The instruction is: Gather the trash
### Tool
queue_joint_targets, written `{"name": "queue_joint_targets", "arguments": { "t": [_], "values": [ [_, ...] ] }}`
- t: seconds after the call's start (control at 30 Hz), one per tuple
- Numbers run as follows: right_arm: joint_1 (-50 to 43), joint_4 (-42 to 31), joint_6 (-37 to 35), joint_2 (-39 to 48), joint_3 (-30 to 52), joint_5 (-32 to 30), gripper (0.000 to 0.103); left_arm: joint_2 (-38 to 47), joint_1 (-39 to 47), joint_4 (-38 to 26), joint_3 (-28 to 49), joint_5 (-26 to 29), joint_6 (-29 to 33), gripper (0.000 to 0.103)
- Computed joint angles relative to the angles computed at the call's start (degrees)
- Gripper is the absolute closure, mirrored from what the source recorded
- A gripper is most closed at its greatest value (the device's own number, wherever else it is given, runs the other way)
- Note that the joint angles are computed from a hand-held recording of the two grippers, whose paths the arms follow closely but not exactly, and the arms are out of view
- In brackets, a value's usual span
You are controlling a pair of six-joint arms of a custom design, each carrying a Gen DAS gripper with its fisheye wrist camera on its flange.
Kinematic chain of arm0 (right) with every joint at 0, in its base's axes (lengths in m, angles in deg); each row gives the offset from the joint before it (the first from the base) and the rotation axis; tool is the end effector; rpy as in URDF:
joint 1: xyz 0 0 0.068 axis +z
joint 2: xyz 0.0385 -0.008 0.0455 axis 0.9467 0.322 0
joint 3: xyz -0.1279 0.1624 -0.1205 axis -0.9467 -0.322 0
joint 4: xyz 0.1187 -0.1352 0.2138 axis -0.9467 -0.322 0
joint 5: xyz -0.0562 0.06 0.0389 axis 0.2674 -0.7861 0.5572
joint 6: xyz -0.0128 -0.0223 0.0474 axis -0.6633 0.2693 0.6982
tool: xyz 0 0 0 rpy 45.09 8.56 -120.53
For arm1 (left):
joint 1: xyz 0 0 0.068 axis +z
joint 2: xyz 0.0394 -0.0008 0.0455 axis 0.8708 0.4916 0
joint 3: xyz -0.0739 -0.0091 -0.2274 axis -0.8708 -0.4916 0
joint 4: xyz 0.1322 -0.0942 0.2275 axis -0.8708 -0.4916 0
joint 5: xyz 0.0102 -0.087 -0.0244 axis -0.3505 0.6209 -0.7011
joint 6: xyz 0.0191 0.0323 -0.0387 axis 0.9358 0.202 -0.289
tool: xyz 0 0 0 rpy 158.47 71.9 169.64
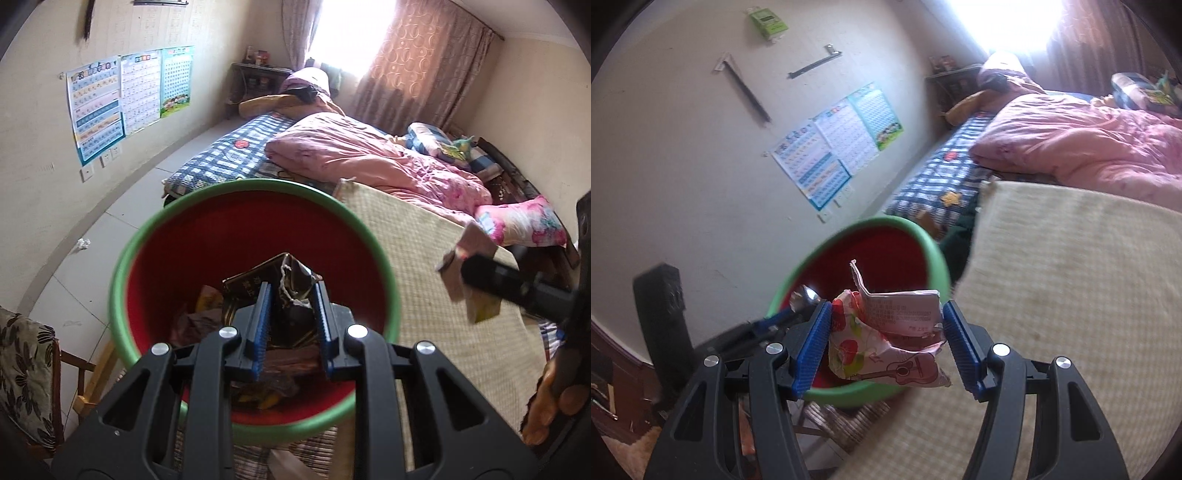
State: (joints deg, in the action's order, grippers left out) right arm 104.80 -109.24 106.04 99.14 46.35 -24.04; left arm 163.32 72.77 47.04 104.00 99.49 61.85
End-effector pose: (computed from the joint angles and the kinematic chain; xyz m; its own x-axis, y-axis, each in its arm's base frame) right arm 0.2434 0.1551 0.2545 -0.6817 0.3556 -0.6394 0.0232 0.8840 0.4668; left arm 0.3052 0.0460 0.2414 -0.6965 0.2207 -0.6828 0.4588 0.8685 -0.1873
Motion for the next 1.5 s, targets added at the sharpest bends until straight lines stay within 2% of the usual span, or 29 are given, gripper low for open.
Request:
{"name": "queue_joint_targets", "arguments": {
  "t": [0.23,0.27,0.3,0.33,0.57,0.67,0.7,0.73,0.83,0.97,1.1,1.17,1.27,1.37,1.5],
  "values": [
    [-0.1,2.4,-0.7,9.7,8.4,-0.5,0.041,4.6,1.3,0.1,3.4,0.4,1.9,0.078],
    [-0.1,2.7,-0.6,10.7,9.2,-0.7,0.040,4.9,1.4,0.3,3.5,0.1,2.0,0.073],
    [-0.2,2.9,-0.4,11.2,9.5,-0.8,0.036,5.1,1.4,0.8,3.5,-0.1,1.7,0.053],
    [-0.3,3.2,0.1,11.5,9.5,-1.1,0.026,5.2,1.7,1.8,3.3,0.1,1.3,0.038],
    [0.2,3.3,1.2,8.1,7.3,2.0,0.018,4.1,1.8,5.1,2.7,0.0,-0.7,0.032],
    [1.4,2.7,0.4,3.6,4.2,6.5,0.013,-0.6,0.8,9.5,-0.9,0.3,-3.8,0.016],
    [1.6,2.8,0.0,2.2,3.1,7.7,0.007,-2.9,0.7,11.4,-2.7,0.8,-5.1,0.010],
    [2.3,3.0,-0.5,0.0,1.4,9.7,0.006,-4.6,0.6,13.0,-4.2,1.1,-6.5,0.005],
    [5.0,0.6,0.0,-5.7,-2.3,18.2,0.006,-12.4,-0.7,18.6,-10.4,0.2,-11.5,0.005],
    [8.7,-3.8,1.7,-13.4,-7.5,29.0,0.006,-23.0,-4.8,24.1,-17.5,-5.2,-15.1,0.005],
    [11.0,-10.8,3.6,-21.7,-11.3,37.3,0.006,-27.9,-11.3,18.6,-17.6,-11.4,-16.1,0.005],
    [11.0,-14.7,4.2,-25.8,-12.5,39.0,0.006,-30.1,-14.4,17.0,-18.2,-14.8,-17.8,0.005],
    [9.1,-20.9,3.9,-31.2,-13.3,36.6,0.006,-35.1,-19.1,16.0,-20.5,-21.5,-21.8,0.005],
    [10.6,-27.0,4.6,-36.4,-14.2,37.7,0.006,-39.1,-24.2,13.7,-21.9,-28.0,-25.2,0.005],
    [11.0,-32.5,5.0,-42.4,-15.8,37.4,0.006,-42.4,-29.3,10.5,-22.6,-33.1,-26.5,0.005]
  ]
}}
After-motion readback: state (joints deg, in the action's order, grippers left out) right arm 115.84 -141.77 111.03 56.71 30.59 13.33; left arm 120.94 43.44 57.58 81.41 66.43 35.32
